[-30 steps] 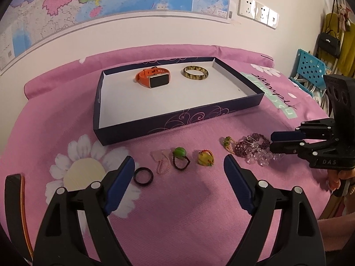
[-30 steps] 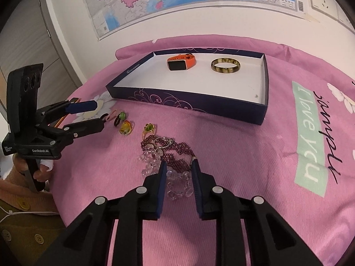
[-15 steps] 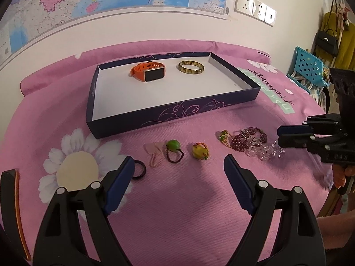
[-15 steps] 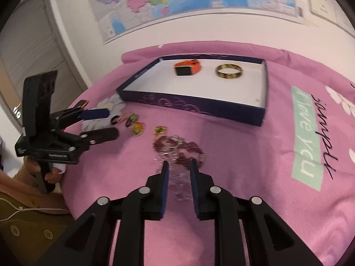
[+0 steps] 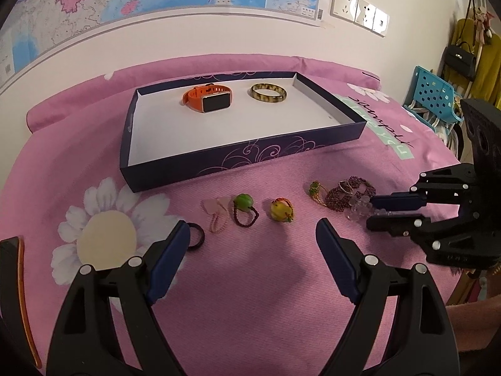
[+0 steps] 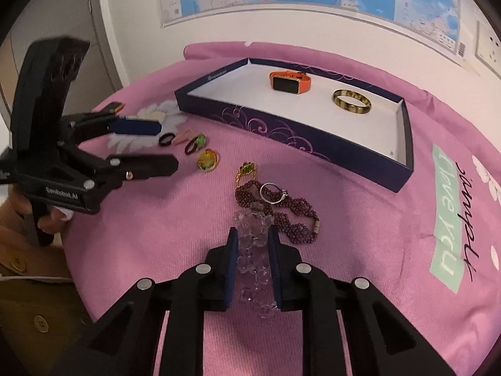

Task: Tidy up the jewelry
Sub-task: 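Lift the crystal bracelet with the right gripper while the left gripper approaches the pink ring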

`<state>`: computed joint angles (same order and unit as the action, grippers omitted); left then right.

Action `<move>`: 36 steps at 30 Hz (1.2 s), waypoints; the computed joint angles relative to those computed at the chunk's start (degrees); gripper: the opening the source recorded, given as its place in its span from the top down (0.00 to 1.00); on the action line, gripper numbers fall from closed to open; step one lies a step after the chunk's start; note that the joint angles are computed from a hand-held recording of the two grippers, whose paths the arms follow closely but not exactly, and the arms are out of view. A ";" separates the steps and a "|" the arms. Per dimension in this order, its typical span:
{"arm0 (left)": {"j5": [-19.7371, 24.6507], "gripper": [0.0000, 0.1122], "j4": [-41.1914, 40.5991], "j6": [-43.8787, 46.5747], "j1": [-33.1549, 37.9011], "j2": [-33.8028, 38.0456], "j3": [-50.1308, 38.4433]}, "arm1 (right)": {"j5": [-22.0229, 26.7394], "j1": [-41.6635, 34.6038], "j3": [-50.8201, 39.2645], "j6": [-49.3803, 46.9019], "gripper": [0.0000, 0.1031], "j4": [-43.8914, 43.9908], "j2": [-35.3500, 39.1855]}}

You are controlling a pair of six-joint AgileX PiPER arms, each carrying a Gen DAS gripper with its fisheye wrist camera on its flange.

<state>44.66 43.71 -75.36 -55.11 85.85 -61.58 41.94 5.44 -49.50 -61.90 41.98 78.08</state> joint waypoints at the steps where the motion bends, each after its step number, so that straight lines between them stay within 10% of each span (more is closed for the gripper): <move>1: -0.44 0.28 -0.26 0.36 0.11 -0.03 0.03 | 0.99 -0.72 -0.07 -0.83 0.85 1.14 -0.05; 16: -5.67 0.45 -6.31 6.61 1.21 0.44 -0.36 | 13.27 -12.03 -1.73 -7.14 0.92 14.08 0.25; 36: -7.40 0.63 -14.92 17.18 6.31 6.09 -6.19 | 14.81 -14.53 -2.18 -8.54 0.92 18.96 2.56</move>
<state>37.25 28.80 -58.18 -48.80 91.94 -67.77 56.75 -9.10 -51.68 -70.45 60.93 80.64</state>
